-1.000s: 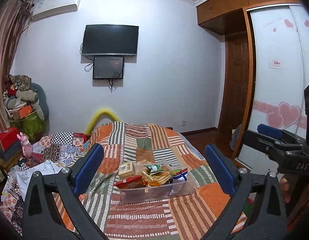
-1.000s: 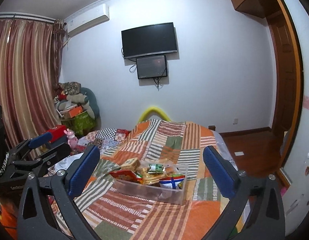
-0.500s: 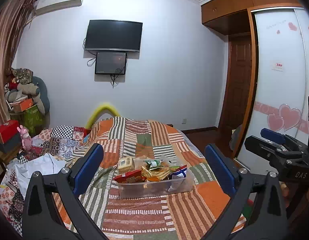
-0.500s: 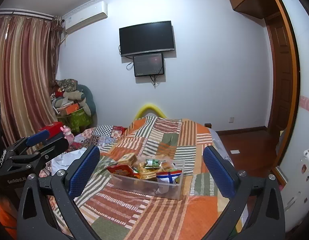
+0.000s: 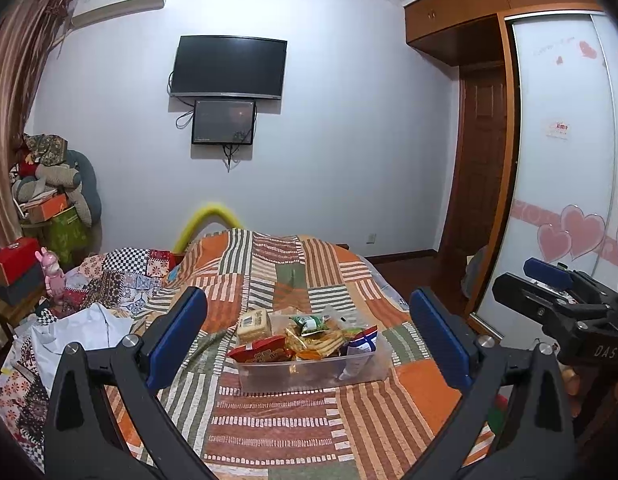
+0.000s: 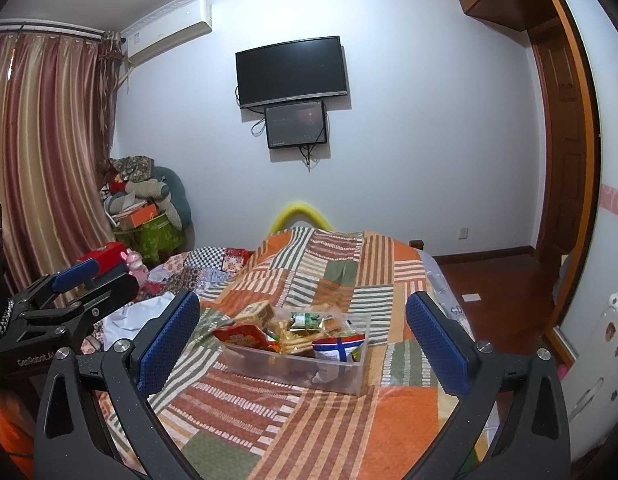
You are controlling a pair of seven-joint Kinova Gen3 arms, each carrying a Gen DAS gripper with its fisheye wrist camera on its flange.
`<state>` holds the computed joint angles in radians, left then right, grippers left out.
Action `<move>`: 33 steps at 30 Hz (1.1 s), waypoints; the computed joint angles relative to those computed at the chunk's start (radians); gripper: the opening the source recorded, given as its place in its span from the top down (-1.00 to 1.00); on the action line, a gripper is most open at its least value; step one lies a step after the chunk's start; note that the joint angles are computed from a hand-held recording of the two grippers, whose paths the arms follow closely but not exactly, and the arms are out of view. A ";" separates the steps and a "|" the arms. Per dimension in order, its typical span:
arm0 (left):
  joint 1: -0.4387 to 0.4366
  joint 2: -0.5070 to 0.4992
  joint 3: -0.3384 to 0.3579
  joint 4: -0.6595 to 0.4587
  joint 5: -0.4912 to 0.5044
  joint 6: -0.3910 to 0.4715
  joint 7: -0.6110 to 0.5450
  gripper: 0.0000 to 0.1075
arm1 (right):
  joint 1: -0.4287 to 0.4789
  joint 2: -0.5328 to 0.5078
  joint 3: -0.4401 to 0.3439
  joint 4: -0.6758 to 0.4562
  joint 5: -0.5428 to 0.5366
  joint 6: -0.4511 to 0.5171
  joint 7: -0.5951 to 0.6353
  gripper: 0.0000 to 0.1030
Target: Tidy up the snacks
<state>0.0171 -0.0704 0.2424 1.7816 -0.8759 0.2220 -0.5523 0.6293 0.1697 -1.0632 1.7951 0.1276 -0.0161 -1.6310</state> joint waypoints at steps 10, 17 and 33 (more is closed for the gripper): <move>0.011 0.008 -0.010 -0.006 -0.006 0.003 0.003 -0.91 | 0.003 -0.004 0.000 0.001 -0.004 0.002 -0.001 -1.00; 0.022 0.009 -0.025 -0.005 0.014 0.000 -0.016 -0.91 | -0.003 0.001 0.006 -0.006 -0.020 0.007 0.016 -1.00; 0.035 0.005 -0.063 -0.003 0.247 -0.027 -0.248 -0.91 | 0.000 0.002 0.003 -0.017 -0.067 0.018 0.057 -1.00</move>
